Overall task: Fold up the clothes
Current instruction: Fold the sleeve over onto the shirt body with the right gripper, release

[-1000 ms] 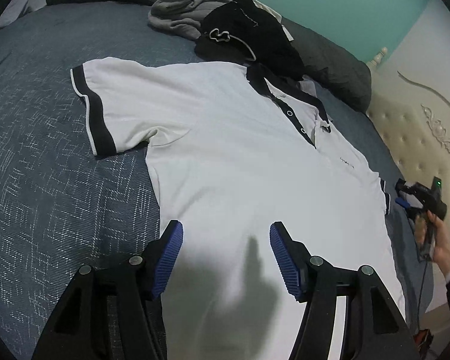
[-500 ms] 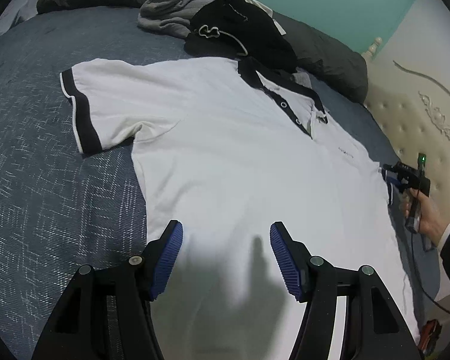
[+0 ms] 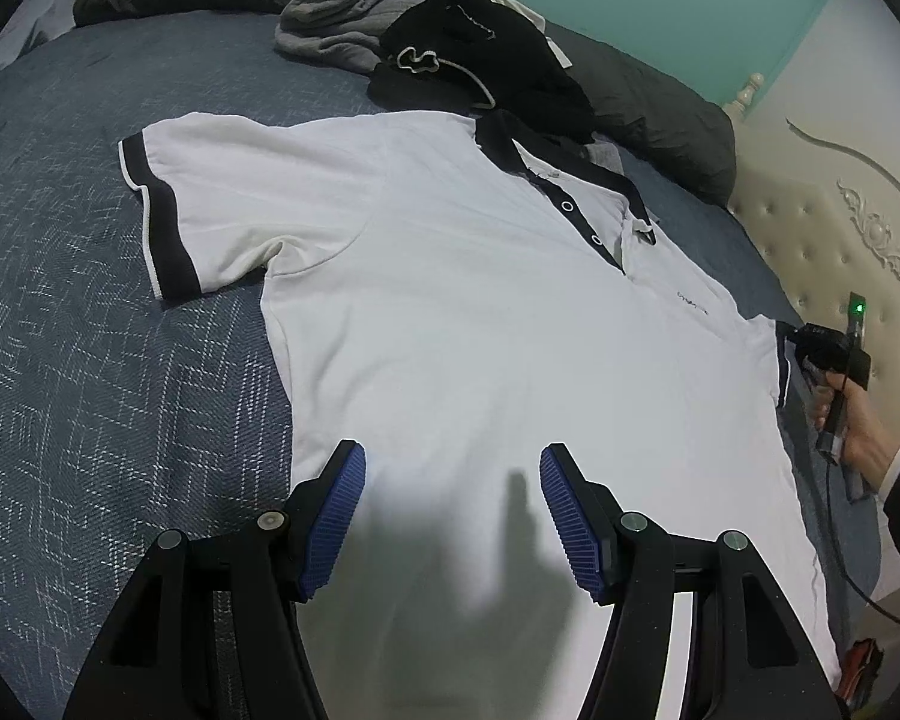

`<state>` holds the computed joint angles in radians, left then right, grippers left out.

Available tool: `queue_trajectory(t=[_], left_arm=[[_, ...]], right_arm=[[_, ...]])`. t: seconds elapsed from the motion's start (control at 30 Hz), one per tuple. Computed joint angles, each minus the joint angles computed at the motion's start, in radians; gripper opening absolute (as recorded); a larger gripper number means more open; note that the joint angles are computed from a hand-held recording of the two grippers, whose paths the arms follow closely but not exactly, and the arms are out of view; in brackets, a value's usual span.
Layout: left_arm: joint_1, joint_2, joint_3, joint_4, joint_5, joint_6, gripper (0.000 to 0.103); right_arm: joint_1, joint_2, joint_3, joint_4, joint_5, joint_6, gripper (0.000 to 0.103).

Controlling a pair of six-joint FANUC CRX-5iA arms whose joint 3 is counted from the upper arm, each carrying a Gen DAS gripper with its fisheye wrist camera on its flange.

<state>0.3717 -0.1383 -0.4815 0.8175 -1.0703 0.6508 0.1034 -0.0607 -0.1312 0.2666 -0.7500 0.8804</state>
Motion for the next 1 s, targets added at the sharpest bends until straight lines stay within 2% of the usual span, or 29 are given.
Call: queue_trajectory(t=[0.27, 0.53, 0.8, 0.93, 1.0], left_arm=[[0.000, -0.003, 0.001, 0.006, -0.015, -0.004, 0.065], [0.005, -0.001, 0.003, 0.023, -0.022, -0.008, 0.065], [0.013, 0.012, 0.008, 0.034, -0.043, -0.004, 0.065], [0.018, 0.009, 0.008, 0.042, -0.042, -0.006, 0.065], [0.020, 0.010, 0.009, 0.045, -0.043, -0.004, 0.065]], right_arm=[[0.181, -0.051, -0.032, 0.203, -0.042, -0.083, 0.002], [0.339, 0.004, 0.031, 0.168, -0.132, -0.062, 0.002], [0.397, 0.020, 0.026, 0.110, -0.116, -0.099, 0.003], [0.388, 0.002, 0.030, 0.027, -0.081, -0.098, 0.005], [0.380, -0.031, 0.015, -0.013, -0.048, -0.074, 0.011]])
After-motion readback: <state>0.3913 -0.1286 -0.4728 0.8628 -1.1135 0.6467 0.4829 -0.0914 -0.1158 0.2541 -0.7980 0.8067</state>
